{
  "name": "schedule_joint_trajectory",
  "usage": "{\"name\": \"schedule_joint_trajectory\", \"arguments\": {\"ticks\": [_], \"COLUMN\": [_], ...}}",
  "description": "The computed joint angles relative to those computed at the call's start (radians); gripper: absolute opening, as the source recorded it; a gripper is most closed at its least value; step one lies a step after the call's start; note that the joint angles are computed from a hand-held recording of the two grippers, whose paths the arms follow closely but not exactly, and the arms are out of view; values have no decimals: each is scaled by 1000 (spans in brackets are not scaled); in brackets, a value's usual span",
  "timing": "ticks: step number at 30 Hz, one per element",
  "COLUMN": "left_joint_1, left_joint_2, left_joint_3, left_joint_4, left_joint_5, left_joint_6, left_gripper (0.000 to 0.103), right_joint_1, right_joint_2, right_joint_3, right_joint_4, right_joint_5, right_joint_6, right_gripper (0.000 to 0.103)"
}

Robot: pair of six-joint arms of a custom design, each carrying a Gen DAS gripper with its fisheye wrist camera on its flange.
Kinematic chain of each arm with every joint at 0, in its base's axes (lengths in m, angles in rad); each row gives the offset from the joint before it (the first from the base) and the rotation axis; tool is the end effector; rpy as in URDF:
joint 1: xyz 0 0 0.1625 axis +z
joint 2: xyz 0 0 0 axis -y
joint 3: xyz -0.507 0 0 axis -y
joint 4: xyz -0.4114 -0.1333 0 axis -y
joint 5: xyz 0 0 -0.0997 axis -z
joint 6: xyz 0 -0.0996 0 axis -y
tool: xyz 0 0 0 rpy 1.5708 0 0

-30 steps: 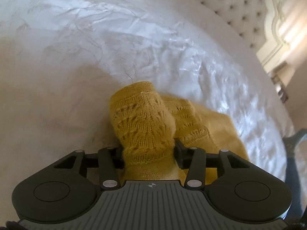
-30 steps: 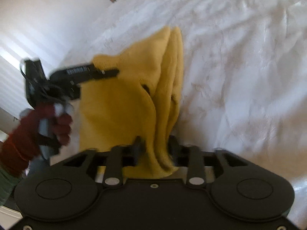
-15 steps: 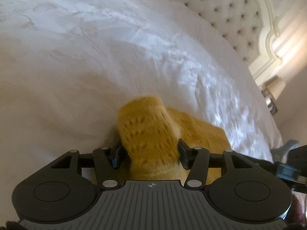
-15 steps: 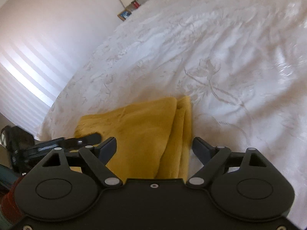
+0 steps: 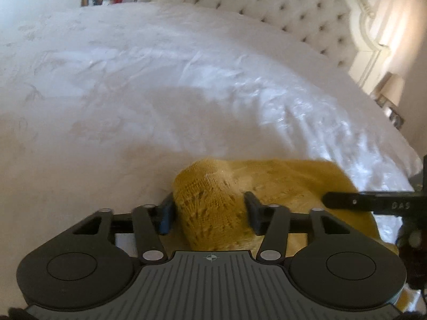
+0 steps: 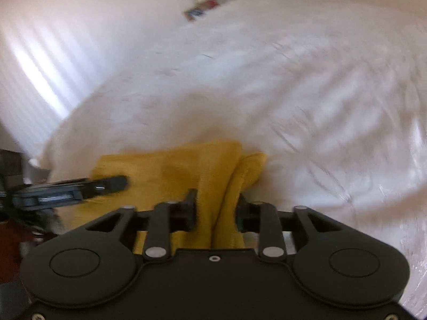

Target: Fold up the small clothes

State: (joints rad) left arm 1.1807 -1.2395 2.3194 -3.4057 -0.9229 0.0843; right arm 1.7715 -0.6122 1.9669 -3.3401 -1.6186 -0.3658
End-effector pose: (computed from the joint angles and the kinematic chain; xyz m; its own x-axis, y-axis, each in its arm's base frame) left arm -0.0059 -0.5229 0.2896 -0.8682 -0.0223 -0.4957 0.3513 0.6778 -0.6459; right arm 0.2524 -0.5961 0.0011 -0.8524 -0.4892 0.1849 -0.5219 0.7731 -0.3605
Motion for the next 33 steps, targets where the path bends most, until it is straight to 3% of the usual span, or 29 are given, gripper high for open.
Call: {"name": "schedule_joint_trajectory", "arguments": {"ticks": [3,7,9,13,16,18,21,22,24,28,33], "left_joint_1": [-15,-73,-124,-201,-223,-222,-235,-248,-276,-308,-355], "left_joint_2": [-8,-48,-69,-105,-128,-146,-175,-190,-227,-280,-257], "left_joint_3": [8,42,81,158,197,212,252,258,264,282,331], "left_joint_4": [-6,24,19,54,168,281,316,348,436,467,345], "left_joint_5": [46,130,174,173,163,183,221,240,271,232,180], "left_joint_6": [-8,-60,-75,-133,-199,-263,-314,-339,-411,-515,-536], "left_gripper": [75,76,79,81,81,82,82,82,82,82,82], "right_joint_1": [-3,38,56,87,107,90,36,36,52,56,85], "right_joint_2": [0,-25,-50,-77,-49,-30,-52,-58,-70,-110,-108], "right_joint_3": [22,82,130,198,206,200,213,225,253,338,386], "right_joint_4": [-74,-234,-297,-284,-274,-287,-277,-296,-339,-407,-424], "right_joint_5": [-13,-76,-60,-53,-166,-249,-219,-221,-234,-150,-151], "right_joint_6": [40,-2,-35,-125,-152,-109,43,52,29,29,-11], "right_gripper": [61,63,75,79,78,79,80,80,79,79,79]}}
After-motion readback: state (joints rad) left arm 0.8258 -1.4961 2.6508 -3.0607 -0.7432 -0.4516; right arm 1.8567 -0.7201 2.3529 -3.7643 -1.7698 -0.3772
